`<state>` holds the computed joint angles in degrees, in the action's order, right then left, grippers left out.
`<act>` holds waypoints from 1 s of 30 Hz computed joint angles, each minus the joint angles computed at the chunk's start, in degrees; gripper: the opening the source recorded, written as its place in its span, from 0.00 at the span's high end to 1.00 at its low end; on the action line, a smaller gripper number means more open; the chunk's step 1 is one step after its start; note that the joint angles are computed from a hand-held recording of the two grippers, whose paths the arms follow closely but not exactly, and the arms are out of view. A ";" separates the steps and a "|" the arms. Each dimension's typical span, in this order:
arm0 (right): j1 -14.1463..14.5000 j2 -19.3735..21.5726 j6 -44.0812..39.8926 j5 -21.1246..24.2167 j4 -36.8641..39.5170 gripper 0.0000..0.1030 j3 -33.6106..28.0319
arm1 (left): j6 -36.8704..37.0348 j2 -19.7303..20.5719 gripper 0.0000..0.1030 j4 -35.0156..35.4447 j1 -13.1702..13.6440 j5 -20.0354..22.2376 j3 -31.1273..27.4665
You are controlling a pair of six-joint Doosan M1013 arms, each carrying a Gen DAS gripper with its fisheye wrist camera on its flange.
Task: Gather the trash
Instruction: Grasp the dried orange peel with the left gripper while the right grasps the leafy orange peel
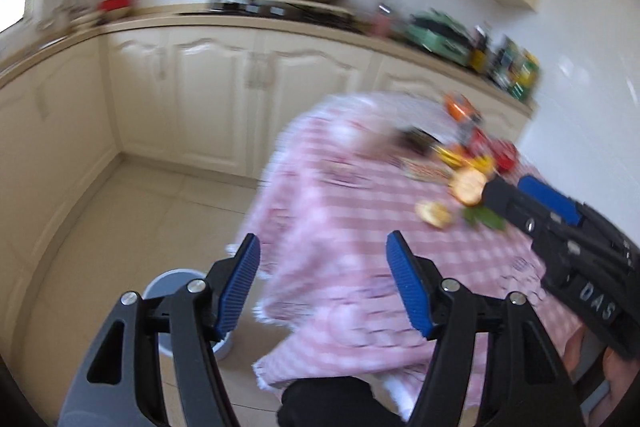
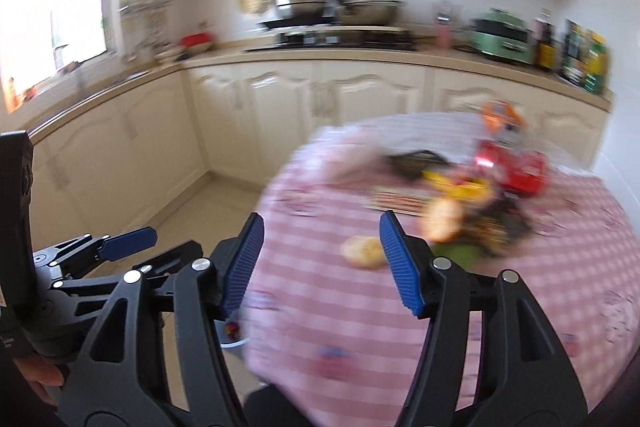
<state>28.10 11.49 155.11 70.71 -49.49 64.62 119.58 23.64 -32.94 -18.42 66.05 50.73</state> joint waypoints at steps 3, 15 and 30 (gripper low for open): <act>-1.56 -2.84 3.06 1.10 0.64 0.41 3.86 | 1.12 0.54 0.38 2.01 -2.43 1.78 -0.69; -5.21 -5.50 3.56 -0.02 5.47 0.39 7.70 | -0.52 6.03 0.48 8.57 -8.14 8.20 -8.35; -9.21 0.02 -7.03 2.42 14.81 0.52 0.18 | -2.92 5.11 0.66 6.35 -6.24 2.74 -7.75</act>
<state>18.89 11.51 148.08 73.13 -34.68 64.79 116.66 28.75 -26.60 -24.67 68.80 42.98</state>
